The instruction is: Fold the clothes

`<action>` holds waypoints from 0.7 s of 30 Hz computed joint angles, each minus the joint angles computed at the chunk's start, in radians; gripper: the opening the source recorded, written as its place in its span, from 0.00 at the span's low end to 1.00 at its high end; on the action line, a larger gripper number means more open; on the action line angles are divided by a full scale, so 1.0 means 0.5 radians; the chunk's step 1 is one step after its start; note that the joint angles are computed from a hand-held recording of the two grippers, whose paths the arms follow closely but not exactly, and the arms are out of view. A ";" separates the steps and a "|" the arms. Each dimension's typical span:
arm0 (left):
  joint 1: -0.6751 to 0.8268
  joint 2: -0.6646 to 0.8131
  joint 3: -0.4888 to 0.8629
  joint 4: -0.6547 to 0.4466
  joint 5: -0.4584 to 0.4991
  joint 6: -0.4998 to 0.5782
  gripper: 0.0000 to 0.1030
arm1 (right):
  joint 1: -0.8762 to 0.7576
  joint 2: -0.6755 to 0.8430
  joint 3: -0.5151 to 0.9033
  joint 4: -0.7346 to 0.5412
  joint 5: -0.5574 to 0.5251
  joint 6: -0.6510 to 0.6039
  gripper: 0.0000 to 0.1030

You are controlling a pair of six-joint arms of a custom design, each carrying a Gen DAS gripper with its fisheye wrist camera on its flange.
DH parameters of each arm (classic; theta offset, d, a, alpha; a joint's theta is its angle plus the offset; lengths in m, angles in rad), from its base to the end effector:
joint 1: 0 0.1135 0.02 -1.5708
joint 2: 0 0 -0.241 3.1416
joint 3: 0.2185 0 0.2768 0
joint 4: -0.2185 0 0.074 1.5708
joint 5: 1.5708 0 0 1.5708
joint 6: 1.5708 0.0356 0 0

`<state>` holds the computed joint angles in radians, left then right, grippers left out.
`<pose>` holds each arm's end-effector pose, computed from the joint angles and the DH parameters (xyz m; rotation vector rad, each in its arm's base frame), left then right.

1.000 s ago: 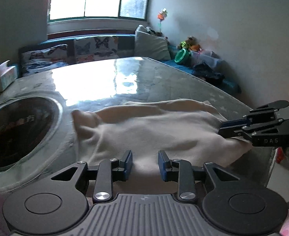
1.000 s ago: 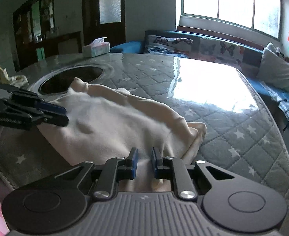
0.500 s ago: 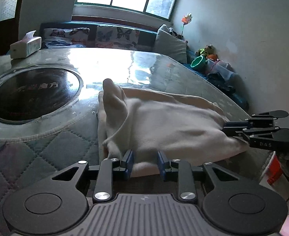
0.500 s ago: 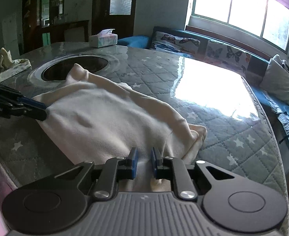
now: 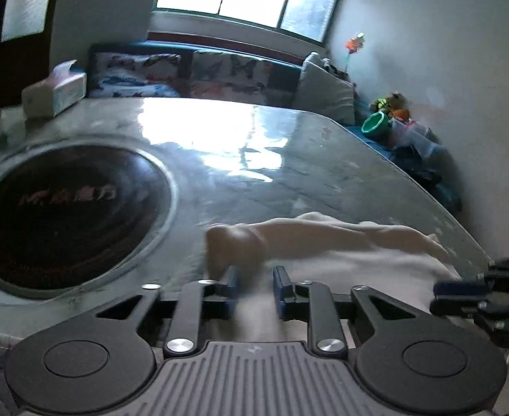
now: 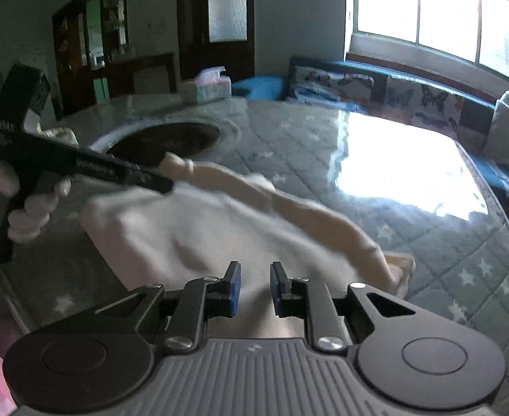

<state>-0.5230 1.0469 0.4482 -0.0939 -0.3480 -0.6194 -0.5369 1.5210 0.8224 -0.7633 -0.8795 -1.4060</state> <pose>0.2133 -0.1089 0.1508 -0.2897 2.2058 -0.2352 0.2409 -0.1115 0.1302 -1.0256 2.0691 0.5088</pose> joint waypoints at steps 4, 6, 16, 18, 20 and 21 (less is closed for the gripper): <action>-0.006 -0.091 0.010 -0.045 -0.040 -0.010 0.18 | -0.003 0.053 0.076 -0.057 -0.014 -0.008 0.17; 0.009 -0.036 0.055 0.007 -0.005 0.060 0.18 | 0.015 0.060 0.114 -0.066 -0.037 0.024 0.18; 0.185 0.449 0.316 0.159 0.171 0.232 0.18 | 0.352 0.162 0.166 0.464 0.040 0.641 0.18; 0.194 0.472 0.321 0.167 0.181 0.237 0.18 | 0.421 0.230 0.189 0.572 0.134 0.769 0.16; 0.198 0.468 0.307 0.177 0.183 0.237 0.18 | 0.442 0.323 0.229 0.628 0.159 0.835 0.16; 0.200 0.470 0.306 0.182 0.186 0.238 0.18 | 0.442 0.333 0.240 0.623 0.156 0.827 0.15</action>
